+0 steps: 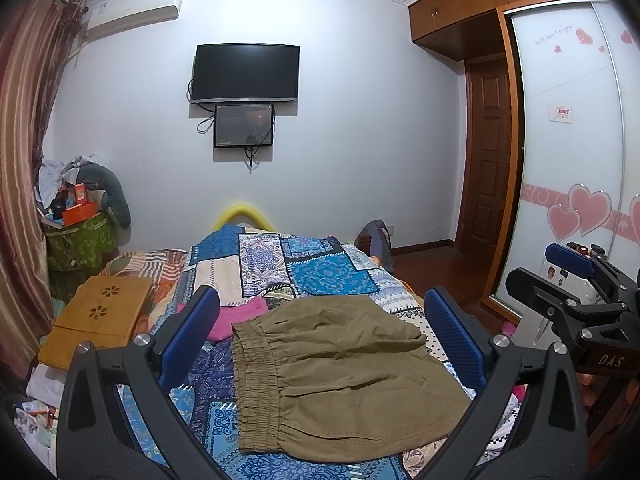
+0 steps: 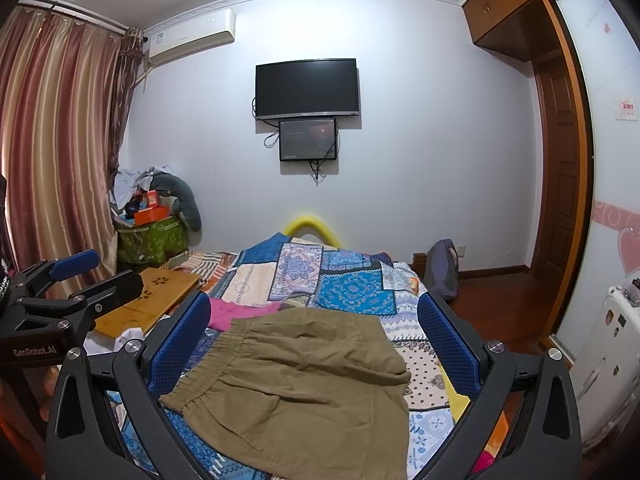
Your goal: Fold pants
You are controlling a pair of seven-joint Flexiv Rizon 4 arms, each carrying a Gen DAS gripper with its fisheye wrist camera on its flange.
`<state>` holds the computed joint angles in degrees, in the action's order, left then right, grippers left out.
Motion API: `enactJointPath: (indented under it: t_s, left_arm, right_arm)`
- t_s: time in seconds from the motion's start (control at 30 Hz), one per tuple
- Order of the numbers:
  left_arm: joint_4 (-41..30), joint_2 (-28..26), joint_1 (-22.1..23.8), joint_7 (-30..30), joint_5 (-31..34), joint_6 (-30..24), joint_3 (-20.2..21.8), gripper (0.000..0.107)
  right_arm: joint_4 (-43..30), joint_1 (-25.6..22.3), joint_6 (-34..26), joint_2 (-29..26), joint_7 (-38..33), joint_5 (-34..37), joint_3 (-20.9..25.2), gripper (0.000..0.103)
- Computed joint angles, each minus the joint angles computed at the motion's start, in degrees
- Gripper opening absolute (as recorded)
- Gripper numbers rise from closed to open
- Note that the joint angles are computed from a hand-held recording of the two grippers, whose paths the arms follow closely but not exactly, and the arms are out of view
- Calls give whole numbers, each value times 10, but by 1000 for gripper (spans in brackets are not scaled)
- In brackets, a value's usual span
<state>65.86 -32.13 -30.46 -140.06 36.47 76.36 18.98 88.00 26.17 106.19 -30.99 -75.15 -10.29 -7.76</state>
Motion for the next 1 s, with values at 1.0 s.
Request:
enactJointPath:
  t_s: [1.0]
  left_arm:
    - [-125,-111,93,149,-125,-125,-73,103]
  right_arm:
    - [-132,-72,-150,-113,42,-65,28,103]
